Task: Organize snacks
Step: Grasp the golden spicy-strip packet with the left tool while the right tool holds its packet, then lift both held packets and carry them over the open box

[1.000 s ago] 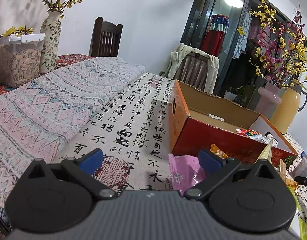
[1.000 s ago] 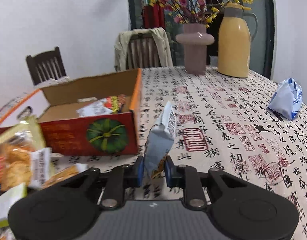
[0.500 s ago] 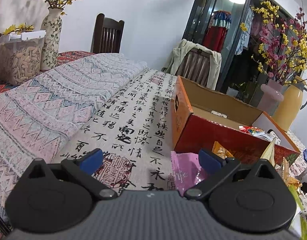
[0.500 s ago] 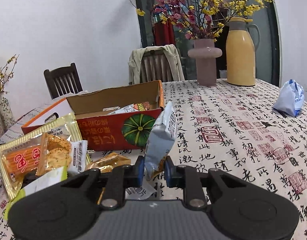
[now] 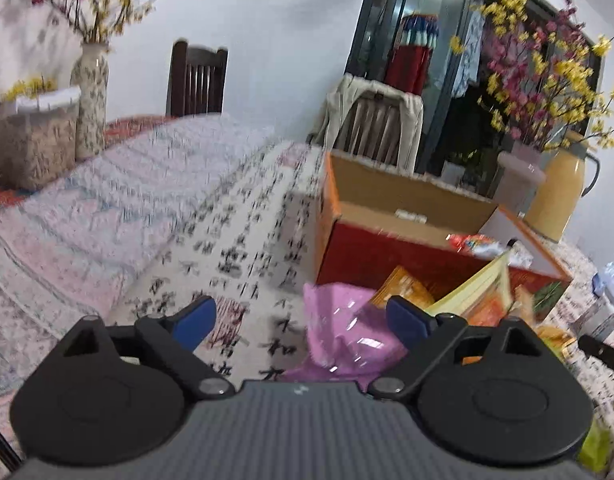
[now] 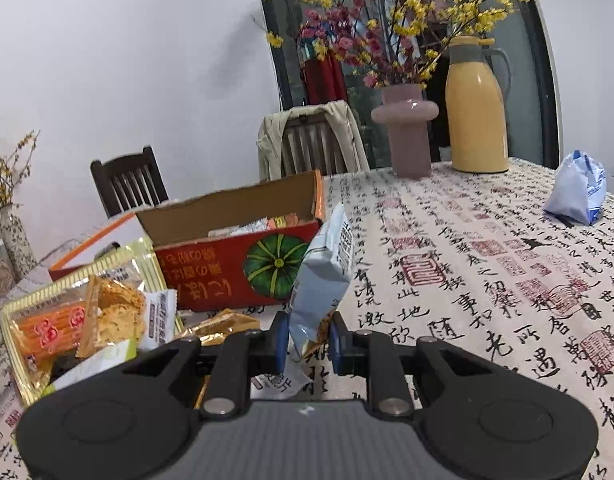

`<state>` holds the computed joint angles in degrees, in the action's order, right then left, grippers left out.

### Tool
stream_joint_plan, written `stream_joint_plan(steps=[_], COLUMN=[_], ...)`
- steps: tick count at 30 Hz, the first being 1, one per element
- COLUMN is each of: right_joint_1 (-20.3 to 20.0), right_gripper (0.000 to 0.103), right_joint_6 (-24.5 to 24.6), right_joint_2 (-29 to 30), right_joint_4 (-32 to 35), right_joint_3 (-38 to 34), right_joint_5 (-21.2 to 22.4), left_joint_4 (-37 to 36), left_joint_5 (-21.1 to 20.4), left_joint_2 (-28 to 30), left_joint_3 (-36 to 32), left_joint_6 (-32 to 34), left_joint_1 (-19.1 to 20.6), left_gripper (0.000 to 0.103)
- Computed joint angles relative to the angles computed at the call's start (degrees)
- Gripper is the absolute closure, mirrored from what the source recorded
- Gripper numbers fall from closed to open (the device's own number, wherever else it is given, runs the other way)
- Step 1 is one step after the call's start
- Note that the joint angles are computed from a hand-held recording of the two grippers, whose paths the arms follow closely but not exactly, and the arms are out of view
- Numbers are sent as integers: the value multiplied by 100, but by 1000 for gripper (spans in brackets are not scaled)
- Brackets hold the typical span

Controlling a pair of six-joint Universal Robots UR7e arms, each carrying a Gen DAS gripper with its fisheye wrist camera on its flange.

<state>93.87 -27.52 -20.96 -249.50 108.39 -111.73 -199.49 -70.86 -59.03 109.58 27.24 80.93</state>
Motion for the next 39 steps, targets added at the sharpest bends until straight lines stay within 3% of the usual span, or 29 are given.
stream_joint_plan(steps=[10,17,27,31,36,38,39], right_joint_1=[-34,-117,-234,-326,-429,-461,-473], right_gripper=[83,83,83,83,83,83,83], right_joint_6=[-38,-79,-357,-297,-229,-233,-225], right_joint_2=[-52,-123,-233,-293,-357,-374,-378], right_joint_4=[-533,-443,-82,2,40,44,47], right_joint_3=[351,484,541,578,680,716,724], right_joint_5=[471,769,1228,1430,1686,1764,1781], left_joint_4=[-384,-253,-589,-529,393,729,755], left_joint_5=[28,625,1568,1819,1773,1707,1688], left_joint_2=[88,419,991,1248,1155,1065,1040], left_joint_3=[392,380,259,-5,-230,-245,-216], left_joint_6=[973,1889,3807,4155,3866,3768,3792], left_joint_1=[-603,-882,-1260,-1294,-1166,-1145,-1154], left_gripper=[4,3,0,1,23,41,45])
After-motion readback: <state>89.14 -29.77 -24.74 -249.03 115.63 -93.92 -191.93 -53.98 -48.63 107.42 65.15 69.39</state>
